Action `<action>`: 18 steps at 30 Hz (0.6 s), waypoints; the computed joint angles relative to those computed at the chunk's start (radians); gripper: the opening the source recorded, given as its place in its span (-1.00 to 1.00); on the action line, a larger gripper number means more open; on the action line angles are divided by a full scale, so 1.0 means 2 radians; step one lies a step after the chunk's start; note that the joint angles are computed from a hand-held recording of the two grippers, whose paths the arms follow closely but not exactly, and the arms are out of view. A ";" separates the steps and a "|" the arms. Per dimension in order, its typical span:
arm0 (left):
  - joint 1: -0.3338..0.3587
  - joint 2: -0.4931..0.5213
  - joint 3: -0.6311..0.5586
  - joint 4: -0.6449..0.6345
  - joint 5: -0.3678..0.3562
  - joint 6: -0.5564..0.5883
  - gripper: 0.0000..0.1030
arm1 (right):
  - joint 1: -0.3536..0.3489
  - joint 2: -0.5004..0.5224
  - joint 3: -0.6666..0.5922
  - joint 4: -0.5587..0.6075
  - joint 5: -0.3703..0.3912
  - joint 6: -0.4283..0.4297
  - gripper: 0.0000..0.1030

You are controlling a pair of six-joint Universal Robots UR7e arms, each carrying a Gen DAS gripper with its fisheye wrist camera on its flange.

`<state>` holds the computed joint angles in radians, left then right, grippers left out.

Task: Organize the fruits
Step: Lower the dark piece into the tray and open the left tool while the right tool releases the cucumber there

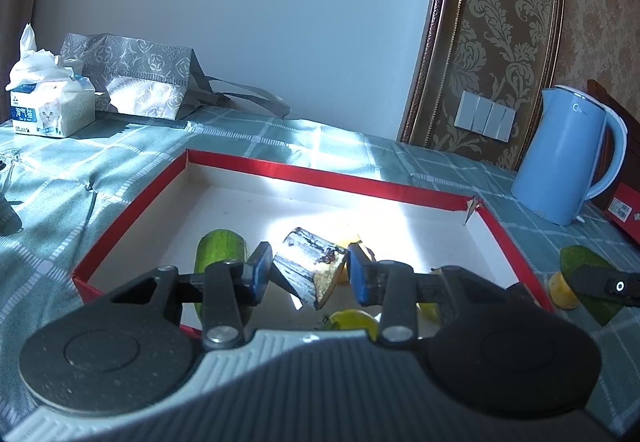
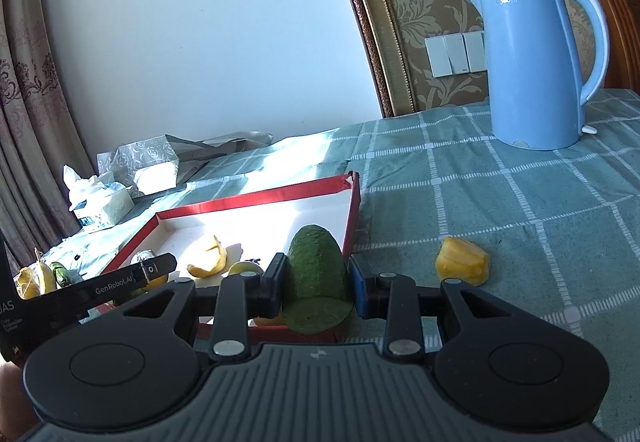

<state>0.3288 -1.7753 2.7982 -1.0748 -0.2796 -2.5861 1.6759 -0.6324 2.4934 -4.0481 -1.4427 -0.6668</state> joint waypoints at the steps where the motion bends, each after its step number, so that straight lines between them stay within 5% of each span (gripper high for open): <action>1: 0.004 0.004 0.001 -0.015 0.004 0.018 -0.29 | 0.003 0.002 -0.003 0.002 -0.002 0.002 -0.37; 5: 0.018 0.050 -0.011 -0.023 0.005 0.017 -0.29 | 0.010 0.012 -0.014 0.005 -0.007 0.006 -0.37; 10: 0.010 0.065 -0.016 0.008 -0.005 -0.029 0.09 | 0.024 0.021 -0.031 0.017 -0.022 0.014 -0.37; 18: 0.001 0.060 -0.010 -0.022 0.001 0.006 0.26 | 0.041 0.044 -0.057 0.017 -0.040 0.018 -0.37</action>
